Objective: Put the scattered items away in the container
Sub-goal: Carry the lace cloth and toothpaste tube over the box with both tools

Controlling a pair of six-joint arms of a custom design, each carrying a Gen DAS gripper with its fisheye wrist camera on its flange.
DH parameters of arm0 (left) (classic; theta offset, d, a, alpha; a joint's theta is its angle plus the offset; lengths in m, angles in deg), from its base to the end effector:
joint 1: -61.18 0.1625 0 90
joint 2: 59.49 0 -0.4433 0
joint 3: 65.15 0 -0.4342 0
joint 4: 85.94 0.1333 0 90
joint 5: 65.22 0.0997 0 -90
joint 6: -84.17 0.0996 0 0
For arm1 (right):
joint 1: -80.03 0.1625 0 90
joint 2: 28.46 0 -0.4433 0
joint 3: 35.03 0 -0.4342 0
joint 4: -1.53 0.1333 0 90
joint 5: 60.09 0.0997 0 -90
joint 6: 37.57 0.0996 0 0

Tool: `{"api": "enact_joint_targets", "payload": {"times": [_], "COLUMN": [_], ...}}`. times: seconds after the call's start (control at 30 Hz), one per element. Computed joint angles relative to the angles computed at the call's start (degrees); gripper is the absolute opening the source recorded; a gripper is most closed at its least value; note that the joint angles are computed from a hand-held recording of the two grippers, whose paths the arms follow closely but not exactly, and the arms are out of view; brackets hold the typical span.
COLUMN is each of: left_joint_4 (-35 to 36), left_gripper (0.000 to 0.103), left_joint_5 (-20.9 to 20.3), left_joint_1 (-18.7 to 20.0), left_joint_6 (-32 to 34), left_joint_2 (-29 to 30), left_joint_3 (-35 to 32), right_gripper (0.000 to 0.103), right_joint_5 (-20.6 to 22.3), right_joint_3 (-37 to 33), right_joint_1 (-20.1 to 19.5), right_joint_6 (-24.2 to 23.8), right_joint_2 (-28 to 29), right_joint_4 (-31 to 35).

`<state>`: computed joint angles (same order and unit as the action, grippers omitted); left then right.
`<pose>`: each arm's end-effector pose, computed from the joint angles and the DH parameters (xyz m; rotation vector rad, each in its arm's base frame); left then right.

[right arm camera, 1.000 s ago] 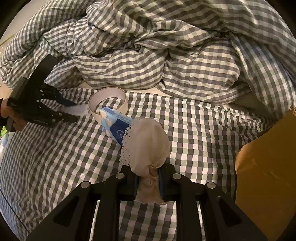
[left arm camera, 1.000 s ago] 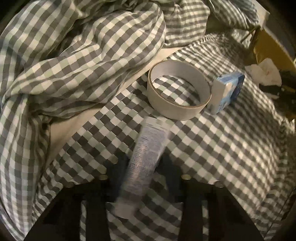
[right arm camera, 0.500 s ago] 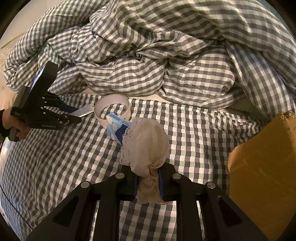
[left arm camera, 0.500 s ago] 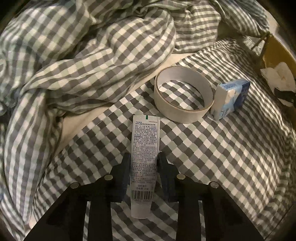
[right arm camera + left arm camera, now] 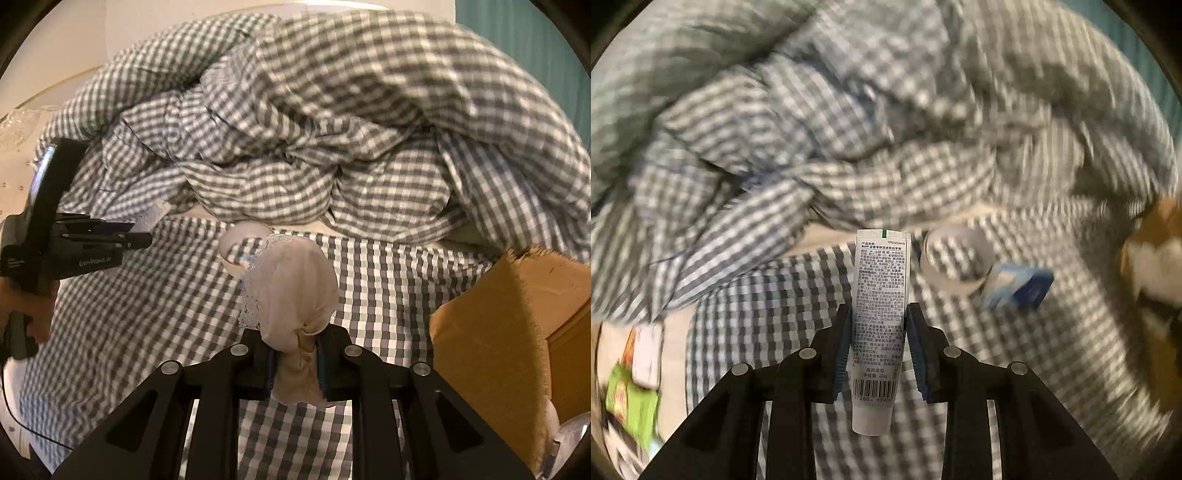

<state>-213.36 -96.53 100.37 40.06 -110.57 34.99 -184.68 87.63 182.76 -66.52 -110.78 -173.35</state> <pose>-0.3660 -0.5801 0.1086 0.2543 2.1880 -0.7594 0.1892 -0.4891 0.3322 0.5485 -2.2719 0.8381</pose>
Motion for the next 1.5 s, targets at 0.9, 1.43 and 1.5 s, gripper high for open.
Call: {"api": "enact_joint_targets", "payload": {"times": [0.9, 1.43, 1.5], "left_joint_4": [34.45, 12.0, 10.47], "left_gripper": [0.03, 0.03, 0.03], "left_joint_5": [5.63, 4.01, 3.57], "left_joint_1": [-17.85, -22.26, -22.54], "left_joint_6": [-43.41, -21.08, -18.81], "left_joint_2": [-2.54, 10.07, 11.69], "left_joint_3": [-6.02, -15.41, -16.82], "right_gripper": [0.017, 0.017, 0.017], "right_joint_5": [-4.21, -8.81, -9.17], "right_joint_3": [6.11, 4.06, 4.11], "right_joint_1": [12.32, 9.64, 8.56], "right_joint_6": [2.9, -1.09, -1.36], "right_joint_2": [-21.24, -36.26, -37.75], "right_joint_4": [7.52, 13.76, 14.35]}}
